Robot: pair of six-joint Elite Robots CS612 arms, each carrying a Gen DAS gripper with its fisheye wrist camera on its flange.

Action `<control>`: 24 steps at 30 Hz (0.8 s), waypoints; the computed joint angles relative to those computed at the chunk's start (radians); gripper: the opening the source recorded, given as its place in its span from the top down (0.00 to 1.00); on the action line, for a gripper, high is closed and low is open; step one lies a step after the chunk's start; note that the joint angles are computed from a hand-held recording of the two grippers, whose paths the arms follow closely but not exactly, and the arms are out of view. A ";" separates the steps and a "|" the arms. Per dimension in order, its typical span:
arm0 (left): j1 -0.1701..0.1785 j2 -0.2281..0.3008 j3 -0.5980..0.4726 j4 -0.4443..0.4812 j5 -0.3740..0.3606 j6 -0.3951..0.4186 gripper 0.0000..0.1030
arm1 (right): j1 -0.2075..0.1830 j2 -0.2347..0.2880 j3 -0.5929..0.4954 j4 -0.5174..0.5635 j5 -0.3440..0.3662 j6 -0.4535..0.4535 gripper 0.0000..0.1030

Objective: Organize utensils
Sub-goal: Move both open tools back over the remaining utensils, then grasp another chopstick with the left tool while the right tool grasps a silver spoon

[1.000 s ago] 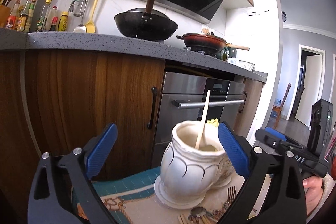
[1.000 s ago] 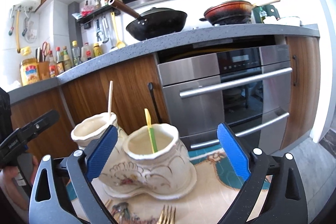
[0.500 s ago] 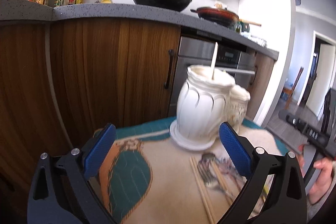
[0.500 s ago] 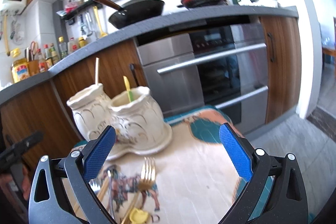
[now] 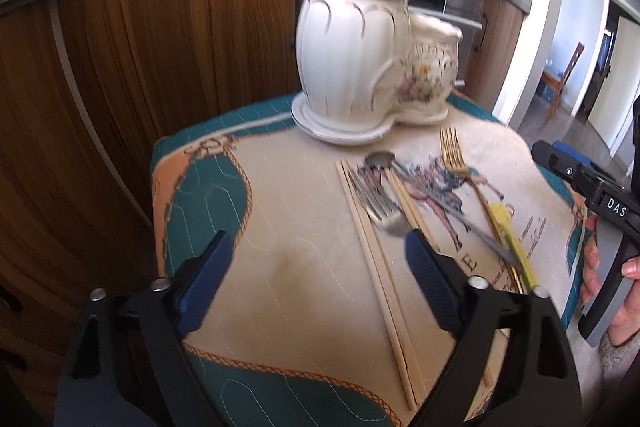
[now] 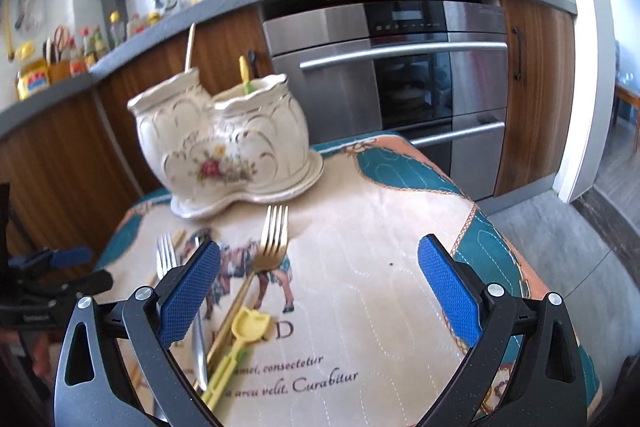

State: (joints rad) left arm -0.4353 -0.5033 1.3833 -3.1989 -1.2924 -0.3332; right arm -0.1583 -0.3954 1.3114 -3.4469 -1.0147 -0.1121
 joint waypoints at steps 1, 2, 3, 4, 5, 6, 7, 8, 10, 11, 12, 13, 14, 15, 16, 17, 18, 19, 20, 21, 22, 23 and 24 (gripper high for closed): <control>0.000 -0.001 -0.005 0.031 -0.012 0.006 0.31 | 0.001 -0.001 0.002 -0.001 -0.002 -0.009 0.05; 0.000 -0.001 -0.009 0.054 -0.020 0.011 0.39 | 0.002 -0.001 0.004 -0.005 -0.004 -0.018 0.05; 0.000 -0.001 -0.013 0.075 -0.032 0.015 0.46 | 0.002 -0.001 0.005 -0.007 -0.006 -0.023 0.05; 0.000 -0.002 -0.013 0.084 -0.043 0.017 0.50 | 0.003 -0.001 0.005 -0.008 -0.008 -0.029 0.05; 0.001 -0.002 -0.015 0.095 -0.061 0.019 0.55 | 0.003 -0.001 0.005 -0.007 -0.009 -0.034 0.05; 0.002 -0.002 -0.018 0.104 -0.071 0.020 0.62 | 0.003 -0.001 0.004 -0.003 -0.006 -0.039 0.05; 0.002 -0.002 -0.021 0.115 -0.078 0.019 0.66 | 0.003 -0.001 0.002 0.005 -0.004 -0.043 0.05; 0.004 -0.001 -0.025 0.129 -0.086 0.018 0.71 | 0.004 -0.002 0.001 0.013 -0.002 -0.048 0.05; 0.006 0.003 -0.036 0.143 -0.098 0.021 0.74 | 0.005 -0.003 -0.001 0.025 -0.004 -0.057 0.05; 0.005 0.004 -0.039 0.150 -0.093 0.023 0.76 | 0.004 -0.003 0.000 0.028 -0.005 -0.061 0.05; 0.005 0.005 -0.045 0.161 -0.088 0.023 0.78 | 0.004 -0.004 0.000 0.029 -0.006 -0.064 0.05; 0.006 0.008 -0.052 0.173 -0.089 0.023 0.79 | 0.004 -0.004 0.000 0.028 -0.008 -0.065 0.05; 0.007 0.014 -0.066 0.188 -0.087 0.024 0.79 | 0.004 -0.004 0.000 0.028 -0.008 -0.066 0.05; 0.006 0.017 -0.073 0.194 -0.081 0.030 0.79 | 0.004 -0.004 -0.001 0.029 -0.008 -0.067 0.05; 0.005 0.018 -0.081 0.204 -0.076 0.034 0.79 | 0.004 -0.004 -0.001 0.029 -0.007 -0.067 0.05; 0.006 0.020 -0.087 0.211 -0.075 0.036 0.79 | 0.004 -0.004 -0.001 0.032 -0.006 -0.071 0.05; 0.007 0.023 -0.095 0.219 -0.076 0.038 0.79 | 0.004 -0.004 -0.001 0.034 -0.005 -0.074 0.05; 0.009 0.025 -0.102 0.227 -0.080 0.039 0.79 | 0.004 -0.005 -0.001 0.037 -0.005 -0.080 0.05; 0.012 0.028 -0.111 0.236 -0.083 0.039 0.79 | 0.005 -0.005 0.000 0.041 -0.004 -0.091 0.05; 0.014 0.030 -0.118 0.243 -0.086 0.039 0.79 | 0.007 -0.006 0.001 0.042 -0.004 -0.099 0.05; 0.016 0.032 -0.125 0.250 -0.091 0.038 0.79 | 0.007 -0.006 0.002 0.043 -0.002 -0.110 0.05; 0.018 0.033 -0.130 0.255 -0.095 0.038 0.81 | 0.009 -0.007 0.003 0.044 0.000 -0.120 0.05; 0.019 0.035 -0.135 0.260 -0.092 0.039 0.85 | 0.009 -0.008 0.006 0.045 0.005 -0.136 0.05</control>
